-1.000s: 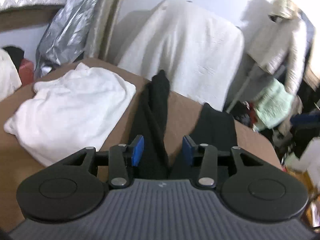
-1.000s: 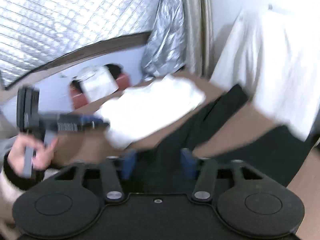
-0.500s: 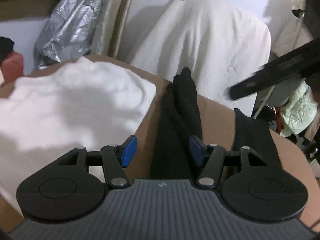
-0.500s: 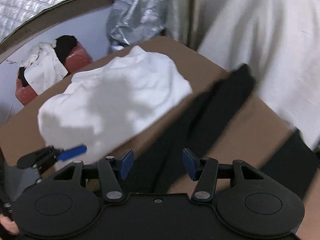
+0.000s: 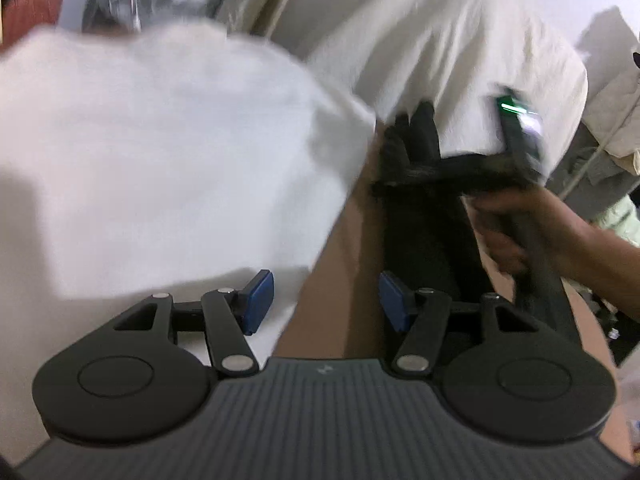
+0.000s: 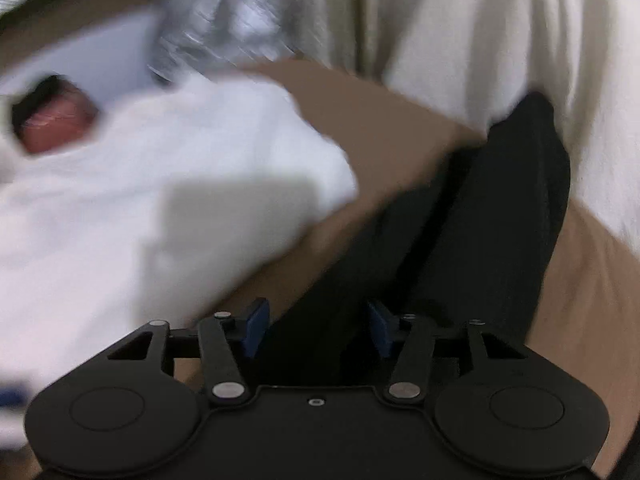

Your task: Fold clothes

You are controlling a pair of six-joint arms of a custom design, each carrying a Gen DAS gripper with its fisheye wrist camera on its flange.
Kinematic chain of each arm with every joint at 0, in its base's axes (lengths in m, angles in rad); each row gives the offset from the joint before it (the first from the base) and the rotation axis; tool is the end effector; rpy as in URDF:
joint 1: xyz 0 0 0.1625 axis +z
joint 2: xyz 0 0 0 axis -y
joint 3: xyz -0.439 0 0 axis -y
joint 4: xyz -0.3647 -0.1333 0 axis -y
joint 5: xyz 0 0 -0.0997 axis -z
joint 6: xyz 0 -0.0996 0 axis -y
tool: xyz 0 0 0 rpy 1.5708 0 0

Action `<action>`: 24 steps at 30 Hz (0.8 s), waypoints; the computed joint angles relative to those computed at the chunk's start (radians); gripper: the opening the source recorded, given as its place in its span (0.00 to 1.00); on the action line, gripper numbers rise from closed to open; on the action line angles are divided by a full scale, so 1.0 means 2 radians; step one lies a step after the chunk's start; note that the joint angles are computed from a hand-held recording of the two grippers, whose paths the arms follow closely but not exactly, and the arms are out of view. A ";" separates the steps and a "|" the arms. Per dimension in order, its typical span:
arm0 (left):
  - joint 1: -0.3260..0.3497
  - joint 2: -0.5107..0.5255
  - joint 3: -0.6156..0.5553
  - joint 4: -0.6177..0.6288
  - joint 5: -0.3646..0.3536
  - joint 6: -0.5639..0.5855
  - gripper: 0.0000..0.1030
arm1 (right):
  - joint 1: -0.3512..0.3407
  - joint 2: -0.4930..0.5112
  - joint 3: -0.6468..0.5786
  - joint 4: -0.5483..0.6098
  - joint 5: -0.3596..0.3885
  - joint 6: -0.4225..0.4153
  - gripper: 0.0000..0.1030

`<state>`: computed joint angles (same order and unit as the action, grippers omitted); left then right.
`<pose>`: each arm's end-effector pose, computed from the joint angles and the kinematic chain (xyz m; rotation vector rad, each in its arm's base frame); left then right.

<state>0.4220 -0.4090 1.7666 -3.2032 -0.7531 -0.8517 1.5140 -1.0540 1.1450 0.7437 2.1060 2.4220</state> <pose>-0.4579 -0.4314 -0.0579 0.2375 2.6704 -1.1757 0.0504 -0.5675 0.3806 0.5229 -2.2736 0.5873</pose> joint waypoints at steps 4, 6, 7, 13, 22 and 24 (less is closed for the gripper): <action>0.000 0.004 0.008 -0.032 -0.004 0.027 0.57 | 0.018 -0.002 0.032 -0.104 0.025 -0.082 0.13; 0.002 0.006 0.009 -0.049 -0.013 0.044 0.57 | 0.010 -0.024 0.028 -0.084 -0.024 -0.038 0.09; 0.003 0.007 0.010 -0.055 -0.016 0.046 0.57 | 0.001 -0.042 0.030 -0.076 -0.064 -0.012 0.09; 0.014 0.007 0.012 -0.082 -0.081 0.059 0.59 | -0.109 -0.197 0.051 -0.002 -0.340 0.150 0.09; 0.014 0.014 -0.008 -0.035 -0.123 0.094 0.59 | -0.156 -0.234 0.075 0.035 -0.076 0.011 0.14; 0.017 0.017 -0.006 -0.051 -0.146 0.096 0.59 | -0.168 -0.219 0.049 0.076 -0.085 0.036 0.15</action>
